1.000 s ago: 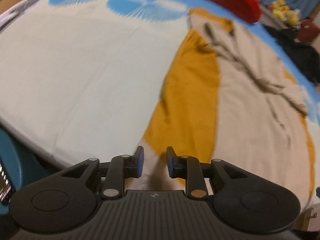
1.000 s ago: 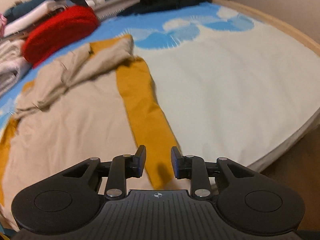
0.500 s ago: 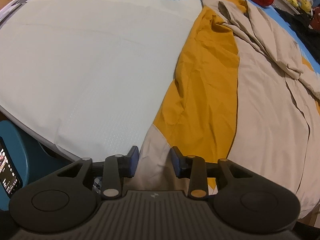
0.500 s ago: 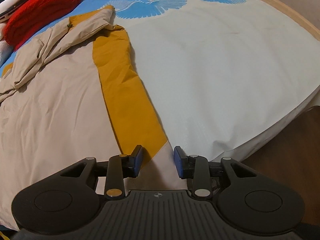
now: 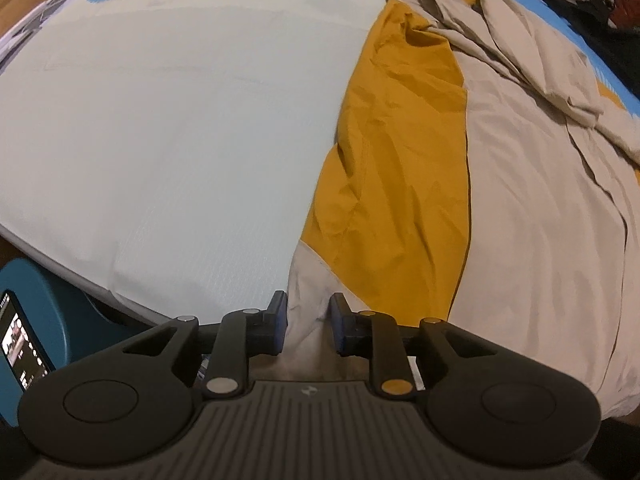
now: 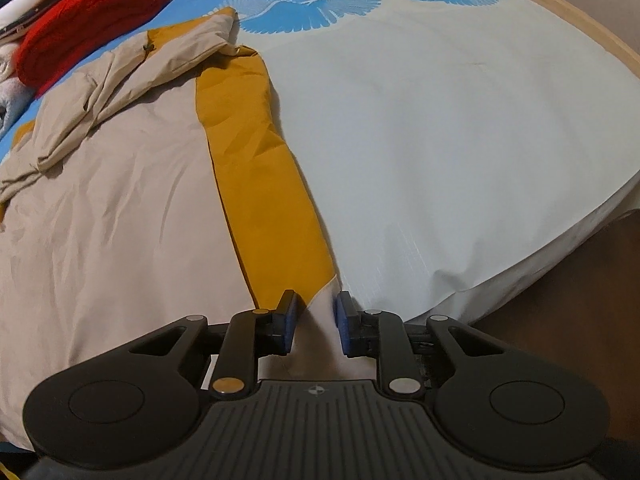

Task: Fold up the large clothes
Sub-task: 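Close both tools on the orange-striped jacket edge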

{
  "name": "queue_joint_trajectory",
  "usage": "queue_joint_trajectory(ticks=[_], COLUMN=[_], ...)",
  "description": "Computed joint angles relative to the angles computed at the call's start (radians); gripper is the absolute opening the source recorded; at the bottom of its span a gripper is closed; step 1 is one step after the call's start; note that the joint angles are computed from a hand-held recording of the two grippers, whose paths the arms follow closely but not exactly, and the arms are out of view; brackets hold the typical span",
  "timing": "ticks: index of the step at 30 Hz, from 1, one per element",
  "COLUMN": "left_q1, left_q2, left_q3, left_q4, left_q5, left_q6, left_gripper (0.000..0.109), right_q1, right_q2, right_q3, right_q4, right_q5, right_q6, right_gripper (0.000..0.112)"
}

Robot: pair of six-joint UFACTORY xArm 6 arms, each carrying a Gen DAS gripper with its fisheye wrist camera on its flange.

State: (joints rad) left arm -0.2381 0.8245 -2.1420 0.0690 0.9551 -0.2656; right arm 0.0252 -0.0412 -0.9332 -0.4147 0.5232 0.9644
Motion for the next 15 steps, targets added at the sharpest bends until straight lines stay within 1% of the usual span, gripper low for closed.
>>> queue_joint_trajectory(ticks=[1, 3, 4, 5, 6, 7, 10, 11, 12, 15], left_q1=[-0.001, -0.001, 0.002, 0.003, 0.005, 0.006, 0.007, 0.008, 0.009, 0.006], left_q2=[-0.003, -0.015, -0.031, -0.048, -0.059, -0.062, -0.034, -0.022, -0.017, -0.005], left_q3=[0.007, 0.03, 0.058, 0.088, 0.105, 0.11, 0.067, 0.047, 0.037, 0.018], left_q4=[0.005, -0.003, -0.014, -0.021, -0.028, -0.031, -0.027, -0.021, -0.014, 0.001], left_q5=[-0.007, -0.031, -0.06, -0.091, -0.11, -0.112, -0.06, -0.039, -0.027, -0.009], left_q6=[0.001, 0.005, 0.006, 0.007, 0.011, 0.014, 0.016, 0.009, 0.003, 0.017], left_gripper=[0.023, 0.007, 0.006, 0.005, 0.005, 0.005, 0.007, 0.011, 0.012, 0.013], right_q1=[0.004, 0.01, 0.011, 0.012, 0.009, 0.005, -0.003, -0.003, -0.001, 0.003], right_q2=[0.004, 0.006, 0.004, 0.0, -0.01, -0.026, -0.062, -0.064, -0.06, -0.035], right_q3=[-0.005, -0.01, -0.011, -0.008, 0.0, 0.013, 0.038, 0.038, 0.035, 0.021], right_q4=[-0.011, -0.026, -0.033, -0.045, -0.057, -0.091, -0.193, -0.198, -0.186, -0.071], right_q5=[0.008, 0.017, 0.016, 0.012, -0.005, -0.03, -0.081, -0.082, -0.07, -0.009], right_q6=[-0.003, -0.011, -0.013, -0.006, 0.008, 0.045, 0.147, 0.151, 0.138, 0.057], right_gripper=[0.023, 0.023, 0.015, 0.006, 0.004, 0.003, 0.003, 0.003, 0.003, 0.007])
